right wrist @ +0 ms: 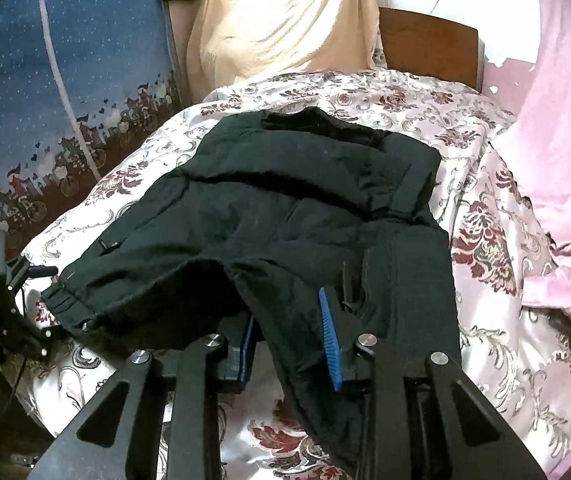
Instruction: Fold large clothes
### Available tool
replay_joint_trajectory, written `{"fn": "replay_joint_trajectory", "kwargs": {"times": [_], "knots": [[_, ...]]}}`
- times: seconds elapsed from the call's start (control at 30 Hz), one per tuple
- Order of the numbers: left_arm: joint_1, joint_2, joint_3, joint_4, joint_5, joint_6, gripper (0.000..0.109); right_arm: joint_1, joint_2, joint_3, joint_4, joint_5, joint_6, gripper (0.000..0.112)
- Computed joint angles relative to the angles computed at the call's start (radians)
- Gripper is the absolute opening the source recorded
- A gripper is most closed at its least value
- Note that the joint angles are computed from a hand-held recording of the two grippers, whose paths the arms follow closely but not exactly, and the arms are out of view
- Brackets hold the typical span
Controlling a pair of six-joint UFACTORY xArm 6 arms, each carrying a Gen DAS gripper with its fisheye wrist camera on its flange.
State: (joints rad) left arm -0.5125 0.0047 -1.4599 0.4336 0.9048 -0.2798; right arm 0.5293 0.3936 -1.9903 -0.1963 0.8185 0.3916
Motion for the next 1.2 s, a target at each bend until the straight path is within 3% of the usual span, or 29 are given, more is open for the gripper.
{"fn": "replay_joint_trajectory", "kwargs": {"times": [0.2, 0.27, 0.37, 0.5, 0.7, 0.87, 1.1, 1.2], "knots": [[-0.027, -0.050, 0.082, 0.205, -0.086, -0.103, 0.059, 0.018, -0.107, 0.189, -0.122, -0.088, 0.099, 0.026], [-0.026, -0.054, 0.093, 0.209, -0.109, -0.087, 0.038, 0.024, -0.137, 0.242, -0.175, -0.107, 0.135, 0.026], [-0.029, -0.053, 0.097, 0.216, -0.127, -0.067, 0.020, 0.037, -0.182, 0.323, -0.254, -0.135, 0.200, 0.023], [-0.040, -0.066, 0.108, 0.285, -0.141, -0.107, 0.014, 0.064, -0.218, 0.405, -0.380, -0.130, 0.352, 0.013], [-0.057, -0.120, 0.138, 0.310, -0.143, -0.178, 0.010, 0.086, -0.299, 0.541, -0.504, -0.170, 0.571, 0.009], [-0.082, -0.222, 0.214, 0.293, -0.132, -0.219, 0.010, 0.114, -0.401, 0.653, -0.574, -0.179, 0.631, 0.008], [-0.153, -0.400, 0.321, 0.258, -0.082, -0.250, 0.010, 0.206, -0.590, 0.798, -0.641, -0.119, 0.720, 0.008], [-0.160, -0.419, 0.315, 0.241, -0.076, -0.238, 0.010, 0.221, -0.631, 0.814, -0.647, -0.105, 0.731, 0.007]]}}
